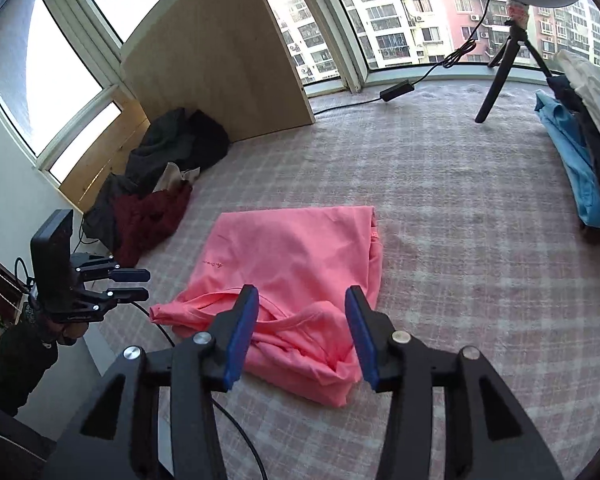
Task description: Fold clothes
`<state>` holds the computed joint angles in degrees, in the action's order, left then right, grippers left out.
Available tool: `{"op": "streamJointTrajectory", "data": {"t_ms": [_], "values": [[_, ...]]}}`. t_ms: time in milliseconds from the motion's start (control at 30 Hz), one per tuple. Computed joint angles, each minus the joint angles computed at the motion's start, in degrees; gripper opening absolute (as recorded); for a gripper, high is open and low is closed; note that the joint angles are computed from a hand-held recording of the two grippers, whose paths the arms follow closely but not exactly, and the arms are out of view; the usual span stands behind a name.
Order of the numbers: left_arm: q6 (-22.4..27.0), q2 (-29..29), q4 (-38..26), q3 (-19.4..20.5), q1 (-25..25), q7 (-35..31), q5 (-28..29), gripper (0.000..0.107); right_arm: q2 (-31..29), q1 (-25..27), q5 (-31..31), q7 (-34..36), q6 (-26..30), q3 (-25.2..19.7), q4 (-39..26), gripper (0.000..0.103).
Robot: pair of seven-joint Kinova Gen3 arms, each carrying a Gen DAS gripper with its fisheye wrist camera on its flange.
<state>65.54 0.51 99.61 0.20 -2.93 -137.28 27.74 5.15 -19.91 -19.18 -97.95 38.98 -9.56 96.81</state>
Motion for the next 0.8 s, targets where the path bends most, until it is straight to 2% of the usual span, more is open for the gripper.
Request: {"op": "streamJointTrajectory", "data": {"t_ms": [67, 133, 200, 267, 300, 333, 400, 500, 567, 667, 800], "values": [[4.2, 3.1, -1.5, 1.9, -1.4, 0.3, 0.2, 0.027, 4.4, 3.1, -3.7, 1.7, 2.9, -2.4, -2.6, 0.045], [8.9, 2.4, -1.3, 2.5, -2.2, -0.4, -1.8, 0.026, 6.9, 6.1, -8.2, 3.7, 7.4, -4.4, -3.7, 0.044], [11.2, -1.3, 0.0, 0.2, 0.0, -3.5, -5.3, 0.026, 5.1, 7.9, -9.7, 6.9, 12.1, -6.6, -2.9, 0.044], [13.1, -3.8, 0.1, -1.7, -0.1, -3.9, -6.5, 0.028, 0.3, 5.8, -8.2, 6.4, 15.2, -4.7, -1.0, 0.044], [12.8, -3.7, -0.4, -2.0, -0.1, -3.0, -6.1, 0.028, -1.8, 3.8, -8.1, 4.9, 15.7, -2.2, -0.2, 0.044], [12.1, -3.7, -0.8, -2.1, -0.1, -2.1, -5.5, 0.028, -3.7, 2.6, -8.2, 3.2, 15.8, -0.5, 0.7, 0.044], [10.9, -3.4, -1.7, -2.3, -0.1, -0.4, -4.5, 0.029, -5.4, 2.0, -6.4, -0.4, 13.9, -0.1, 0.6, 0.044], [8.6, -0.6, -1.6, -1.3, 0.9, -0.5, -2.5, 0.029, -3.4, 0.3, -6.7, -0.9, 11.5, 0.0, -1.1, 0.044], [7.5, 1.0, -0.9, -0.4, 1.6, -0.2, -2.3, 0.029, -0.3, -0.3, -9.1, 1.1, 11.6, -1.1, -3.1, 0.044], [12.2, 2.2, -0.3, -0.1, 0.8, -3.2, 0.2, 0.028, 4.2, -3.6, -9.2, 2.6, 8.7, -3.1, -5.6, 0.044], [15.0, -1.7, 0.6, -2.3, -1.2, -3.7, -0.8, 0.029, 11.7, -6.1, -11.0, 4.4, 5.7, -5.7, -9.9, 0.044]]}}
